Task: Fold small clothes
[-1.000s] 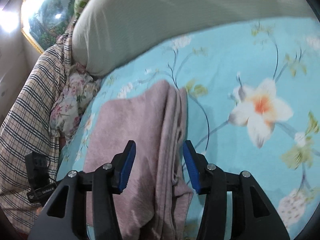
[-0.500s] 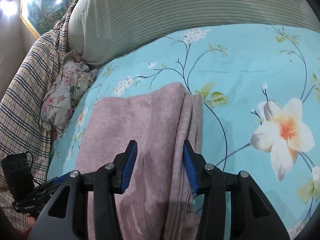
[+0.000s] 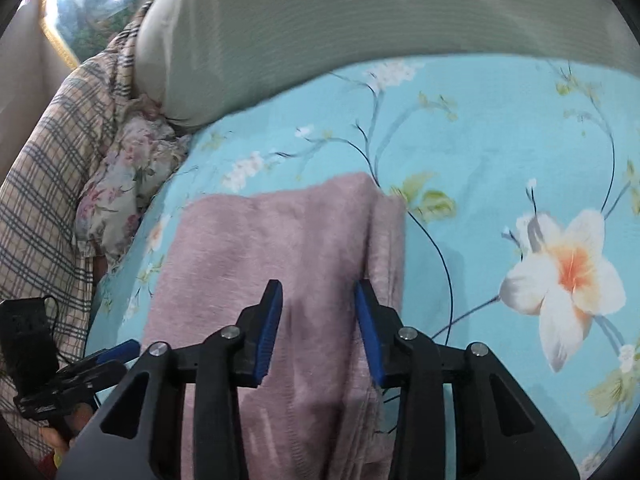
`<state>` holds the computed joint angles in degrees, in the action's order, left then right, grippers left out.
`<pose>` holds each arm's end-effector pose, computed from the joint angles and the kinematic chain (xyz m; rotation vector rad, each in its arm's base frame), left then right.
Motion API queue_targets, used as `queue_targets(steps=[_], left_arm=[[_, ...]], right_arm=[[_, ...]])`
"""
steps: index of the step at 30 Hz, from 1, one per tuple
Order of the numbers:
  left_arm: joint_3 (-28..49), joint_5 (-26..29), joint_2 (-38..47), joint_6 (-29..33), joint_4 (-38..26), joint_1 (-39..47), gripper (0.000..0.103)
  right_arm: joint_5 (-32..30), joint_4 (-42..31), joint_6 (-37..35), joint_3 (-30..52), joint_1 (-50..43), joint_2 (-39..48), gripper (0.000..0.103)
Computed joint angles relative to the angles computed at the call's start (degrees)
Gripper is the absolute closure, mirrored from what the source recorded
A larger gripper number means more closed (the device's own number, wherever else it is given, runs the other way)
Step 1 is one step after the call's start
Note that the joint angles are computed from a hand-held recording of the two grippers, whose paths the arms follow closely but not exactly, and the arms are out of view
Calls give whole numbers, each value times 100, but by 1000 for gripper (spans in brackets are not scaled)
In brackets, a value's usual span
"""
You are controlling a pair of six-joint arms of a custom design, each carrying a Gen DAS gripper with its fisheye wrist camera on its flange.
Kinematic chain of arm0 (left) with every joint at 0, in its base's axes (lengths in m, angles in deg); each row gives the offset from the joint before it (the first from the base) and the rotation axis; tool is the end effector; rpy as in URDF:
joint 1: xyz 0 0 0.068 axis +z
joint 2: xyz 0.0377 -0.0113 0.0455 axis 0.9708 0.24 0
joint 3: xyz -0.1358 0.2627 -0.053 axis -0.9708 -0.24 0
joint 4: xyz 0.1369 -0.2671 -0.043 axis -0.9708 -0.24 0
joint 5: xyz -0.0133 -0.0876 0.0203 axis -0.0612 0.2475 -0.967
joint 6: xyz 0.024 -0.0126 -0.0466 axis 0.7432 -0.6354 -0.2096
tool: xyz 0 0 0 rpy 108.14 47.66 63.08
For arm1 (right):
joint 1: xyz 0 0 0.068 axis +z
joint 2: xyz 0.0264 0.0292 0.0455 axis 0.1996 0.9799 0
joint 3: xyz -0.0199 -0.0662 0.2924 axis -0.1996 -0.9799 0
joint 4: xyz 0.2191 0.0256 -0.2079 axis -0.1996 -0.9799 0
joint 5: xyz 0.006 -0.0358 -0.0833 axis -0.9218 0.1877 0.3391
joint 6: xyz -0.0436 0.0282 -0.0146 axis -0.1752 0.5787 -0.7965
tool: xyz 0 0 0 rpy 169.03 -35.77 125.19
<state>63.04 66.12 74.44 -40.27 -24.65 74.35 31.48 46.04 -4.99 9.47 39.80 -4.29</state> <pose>0.2350 -0.0258 0.1956 0.1118 2.4166 -0.7475 0.2774 0.1497 0.1686 0.1657 2.5061 0.4990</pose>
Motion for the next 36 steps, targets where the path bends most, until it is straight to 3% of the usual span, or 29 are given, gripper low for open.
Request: queue_targets(steps=[3,4,8,15,19,22,25,30,33,36], left_arm=[[38,-13,75,68,34,-137,49],[49,-66,96,59,39,-193,49],[184,-151,182,123,28,-382,49],[156,-968,592,259,293,-997,50],[174,-875,751,194,374,-941,50],[142,-601,414,118,117,-742,50],[-44,-348,-217,181,-261,-539,50],[-460,119,-1243,249,-913,-507,50],[-665,-307,-1383,230,-985,-911,50],[-825,-696,-1115,37,-624,-1140,56]], right_arm=[[-304,153,86,-60,-134,20,95],[-312,143,76,-40,-140,-20,96],[-70,233,29,-55,-118,-572,96],[77,131,-41,-114,-264,131,96],[86,72,239,-247,-304,-155,92],[804,-615,308,-209,232,-1014,92],[942,-847,464,-351,844,-1675,92],[1236,-996,1053,-663,1877,-1748,92],[1176,-856,1235,-846,1801,-1389,92],[858,-301,1228,-1289,1383,-1290,98]])
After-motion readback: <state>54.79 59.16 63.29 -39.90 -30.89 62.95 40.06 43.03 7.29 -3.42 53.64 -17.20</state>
